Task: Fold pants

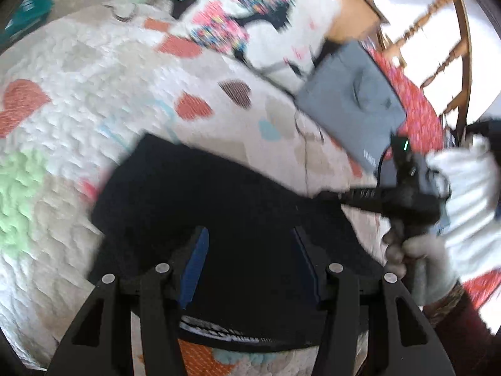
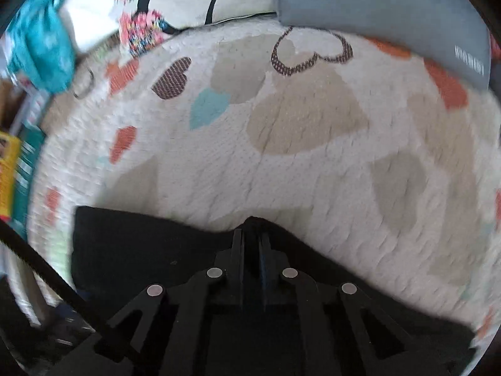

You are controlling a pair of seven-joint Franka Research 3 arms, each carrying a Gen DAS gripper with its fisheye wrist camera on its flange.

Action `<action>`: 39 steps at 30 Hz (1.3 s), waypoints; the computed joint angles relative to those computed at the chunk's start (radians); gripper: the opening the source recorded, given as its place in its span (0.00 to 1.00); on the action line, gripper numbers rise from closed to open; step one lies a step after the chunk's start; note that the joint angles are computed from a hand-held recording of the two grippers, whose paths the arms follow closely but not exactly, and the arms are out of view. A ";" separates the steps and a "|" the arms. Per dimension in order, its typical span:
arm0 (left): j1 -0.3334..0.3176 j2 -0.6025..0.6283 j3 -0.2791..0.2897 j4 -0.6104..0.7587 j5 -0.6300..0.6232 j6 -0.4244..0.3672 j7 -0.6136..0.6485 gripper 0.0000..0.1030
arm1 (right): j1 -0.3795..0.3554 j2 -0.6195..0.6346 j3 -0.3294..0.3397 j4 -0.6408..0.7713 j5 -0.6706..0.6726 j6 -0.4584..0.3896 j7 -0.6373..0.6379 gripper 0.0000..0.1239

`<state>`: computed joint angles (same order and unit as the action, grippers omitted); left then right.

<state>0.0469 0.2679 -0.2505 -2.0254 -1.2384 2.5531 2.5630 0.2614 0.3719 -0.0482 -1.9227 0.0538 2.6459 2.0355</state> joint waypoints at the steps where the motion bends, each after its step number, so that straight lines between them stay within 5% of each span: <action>1: 0.007 0.003 0.004 0.008 -0.016 0.008 -0.006 0.51 | 0.001 0.014 -0.008 0.018 -0.003 -0.009 0.016 0.04; 7: 0.029 0.028 0.028 0.038 -0.047 0.135 -0.117 0.51 | 0.074 0.083 -0.117 0.124 -0.192 -0.134 0.221 0.01; 11: 0.054 0.056 0.035 0.053 -0.010 0.196 -0.251 0.51 | 0.094 -0.016 -0.100 0.021 -0.301 -0.011 0.291 0.02; 13: 0.062 0.068 0.033 0.059 0.046 0.204 -0.328 0.51 | 0.055 -0.053 -0.021 -0.016 -0.220 0.062 0.208 0.06; 15: 0.075 0.074 0.024 0.058 0.093 0.203 -0.384 0.51 | -0.028 -0.057 0.125 -0.032 0.016 0.124 -0.007 0.26; 19: 0.115 0.063 -0.010 0.043 0.071 0.233 -0.378 0.51 | -0.062 0.021 0.277 0.023 0.270 0.140 -0.265 0.29; 22: 0.133 0.046 -0.014 0.026 0.025 0.285 -0.366 0.51 | 0.019 0.079 0.268 0.084 0.251 0.146 -0.343 0.31; 25: 0.152 0.044 -0.006 0.023 -0.012 0.289 -0.368 0.51 | 0.170 0.120 0.161 0.146 0.127 0.135 -0.318 0.45; 29: 0.157 0.047 0.005 0.028 -0.009 0.263 -0.381 0.51 | 0.323 0.215 0.028 0.277 -0.057 0.084 -0.232 0.45; 32: 0.161 0.045 0.004 0.029 -0.035 0.259 -0.361 0.51 | 0.369 0.270 -0.029 0.360 -0.148 -0.017 -0.161 0.18; 39: 0.168 0.033 0.016 0.030 -0.148 0.244 -0.294 0.51 | 0.175 0.170 0.174 0.223 0.122 0.119 -0.263 0.09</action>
